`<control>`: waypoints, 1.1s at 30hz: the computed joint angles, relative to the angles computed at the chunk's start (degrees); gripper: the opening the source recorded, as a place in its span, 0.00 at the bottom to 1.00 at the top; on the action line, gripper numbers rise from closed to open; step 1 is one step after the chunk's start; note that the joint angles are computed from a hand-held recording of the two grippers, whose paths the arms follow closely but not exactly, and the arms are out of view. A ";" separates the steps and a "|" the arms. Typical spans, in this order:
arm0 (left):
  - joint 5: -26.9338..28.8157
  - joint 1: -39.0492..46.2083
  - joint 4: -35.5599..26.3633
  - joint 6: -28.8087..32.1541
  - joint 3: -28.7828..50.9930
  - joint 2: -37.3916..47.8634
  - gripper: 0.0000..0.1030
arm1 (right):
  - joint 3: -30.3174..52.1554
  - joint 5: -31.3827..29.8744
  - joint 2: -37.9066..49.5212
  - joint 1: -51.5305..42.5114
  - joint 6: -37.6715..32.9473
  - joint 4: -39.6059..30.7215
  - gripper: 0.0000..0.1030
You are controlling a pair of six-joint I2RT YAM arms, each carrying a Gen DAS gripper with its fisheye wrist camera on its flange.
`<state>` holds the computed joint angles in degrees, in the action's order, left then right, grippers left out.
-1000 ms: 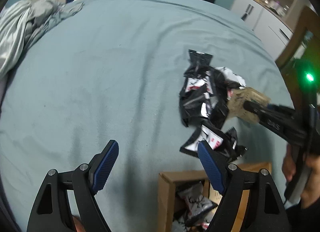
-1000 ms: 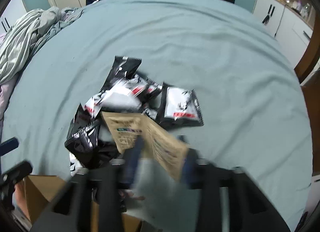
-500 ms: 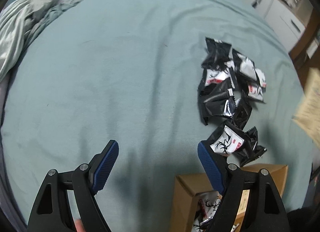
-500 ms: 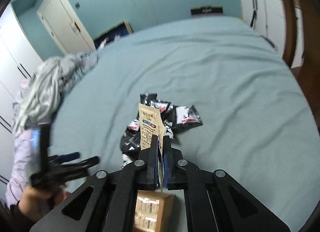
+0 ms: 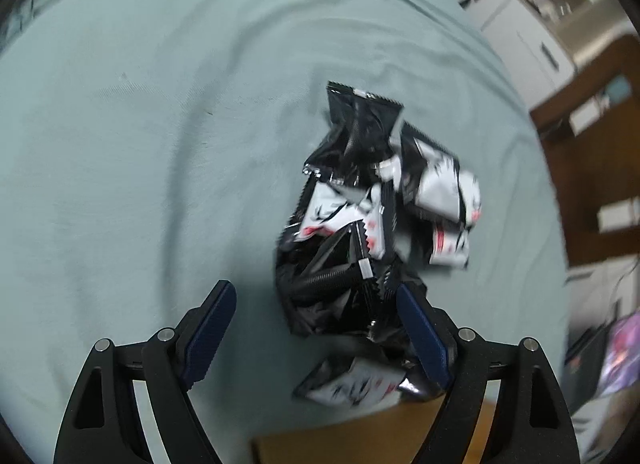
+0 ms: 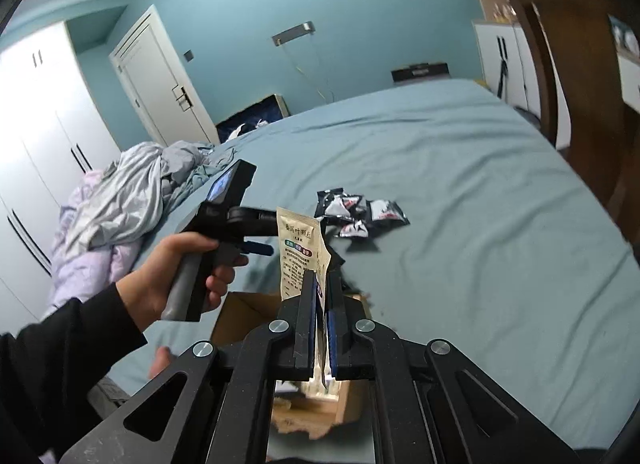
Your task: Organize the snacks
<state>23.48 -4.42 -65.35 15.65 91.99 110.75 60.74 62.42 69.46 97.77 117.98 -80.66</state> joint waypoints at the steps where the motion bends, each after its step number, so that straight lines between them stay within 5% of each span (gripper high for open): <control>1: 0.97 0.32 -0.44 -0.52 1.01 1.49 0.81 | -1.42 -0.94 -1.21 -2.09 -4.32 3.86 0.02; 4: -1.13 -0.38 -1.42 -0.91 1.48 3.65 0.65 | -5.68 -6.15 -5.25 -9.16 -18.09 15.95 0.02; 7: -2.03 -0.57 0.10 -0.68 0.46 2.47 0.46 | -7.00 -9.34 -6.69 -12.76 -24.55 20.55 0.02; 8: -3.50 -0.98 0.32 -0.54 0.27 2.26 0.28 | -6.39 -10.08 -6.64 -14.03 -26.62 21.26 0.02; 9: -5.26 -1.38 0.43 -0.41 -0.08 2.23 0.25 | -5.64 -10.59 -6.48 -14.72 -27.83 20.89 0.02; 14: -5.73 -0.15 0.84 -0.32 -2.46 -0.62 0.18 | -2.31 -10.52 -6.24 -16.50 -30.13 17.96 0.02; 22: -7.97 2.76 2.56 6.51 -12.25 -21.82 0.17 | -1.18 -9.15 -2.53 -16.54 -28.94 20.47 0.02; 30: 2.02 12.74 -9.61 28.93 -21.55 -41.13 0.17 | -0.60 -7.94 -1.28 -14.34 -23.89 16.90 0.02; 33: 4.53 16.04 -15.91 37.60 -22.72 -42.45 0.18 | -0.32 -8.36 -1.56 -14.54 -25.05 17.26 0.02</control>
<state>28.00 11.62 -81.26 53.25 69.27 68.29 60.42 54.06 67.90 83.23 92.94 -63.40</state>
